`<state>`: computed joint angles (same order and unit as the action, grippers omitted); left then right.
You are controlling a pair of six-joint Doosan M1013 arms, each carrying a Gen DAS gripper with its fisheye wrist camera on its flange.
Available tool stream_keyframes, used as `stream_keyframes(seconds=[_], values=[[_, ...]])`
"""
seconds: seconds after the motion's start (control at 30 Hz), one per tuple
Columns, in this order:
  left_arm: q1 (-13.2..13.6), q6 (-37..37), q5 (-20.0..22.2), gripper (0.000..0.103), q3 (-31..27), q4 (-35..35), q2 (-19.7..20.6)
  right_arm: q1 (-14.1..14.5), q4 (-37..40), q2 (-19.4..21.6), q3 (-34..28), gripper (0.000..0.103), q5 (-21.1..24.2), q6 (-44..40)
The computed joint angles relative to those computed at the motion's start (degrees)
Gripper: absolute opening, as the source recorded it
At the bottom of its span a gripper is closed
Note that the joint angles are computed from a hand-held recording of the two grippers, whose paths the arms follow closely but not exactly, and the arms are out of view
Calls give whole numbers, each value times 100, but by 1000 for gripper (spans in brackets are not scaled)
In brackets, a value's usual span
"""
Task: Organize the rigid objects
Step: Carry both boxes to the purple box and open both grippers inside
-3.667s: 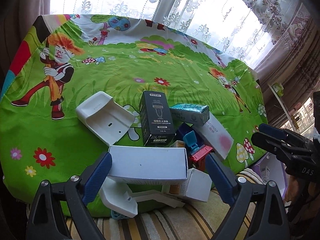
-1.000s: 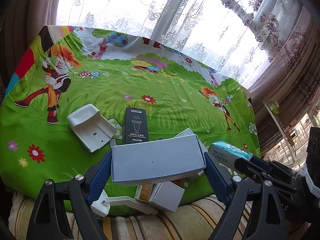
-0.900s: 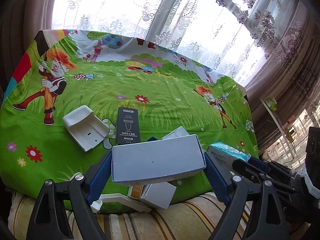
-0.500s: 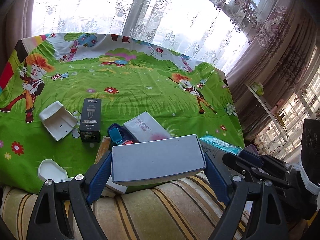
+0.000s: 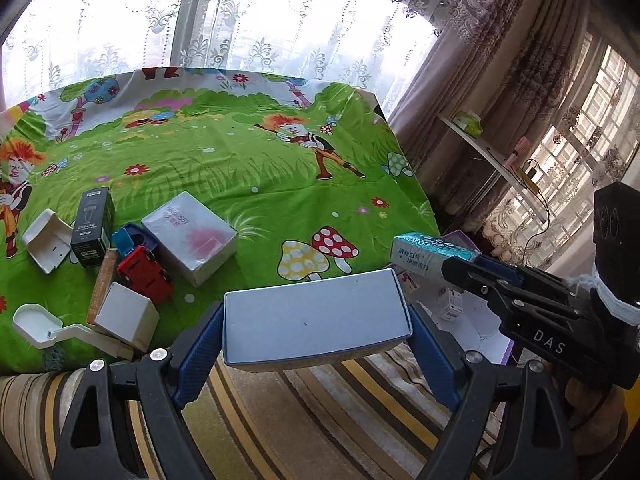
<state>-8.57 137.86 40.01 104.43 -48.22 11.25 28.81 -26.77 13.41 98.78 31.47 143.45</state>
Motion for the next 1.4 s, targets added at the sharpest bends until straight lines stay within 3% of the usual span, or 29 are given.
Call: stream_keyframes(seconds=[0.87,1.03,1.17,1.4], values=[[-943,627,400,88,160,263,-152,-506,-553,-716,1086,37,599,1546],[-1003,1031,672,90,163,-8,-149,-564,-553,-764,1130,38,704,1695],[-988,1088,724,92,168,-102,-143,-586,-491,-775,1148,55,701,1741],[-802,873,764,92,150,-430,-82,-580,-484,-781,1145,59,652,1752]])
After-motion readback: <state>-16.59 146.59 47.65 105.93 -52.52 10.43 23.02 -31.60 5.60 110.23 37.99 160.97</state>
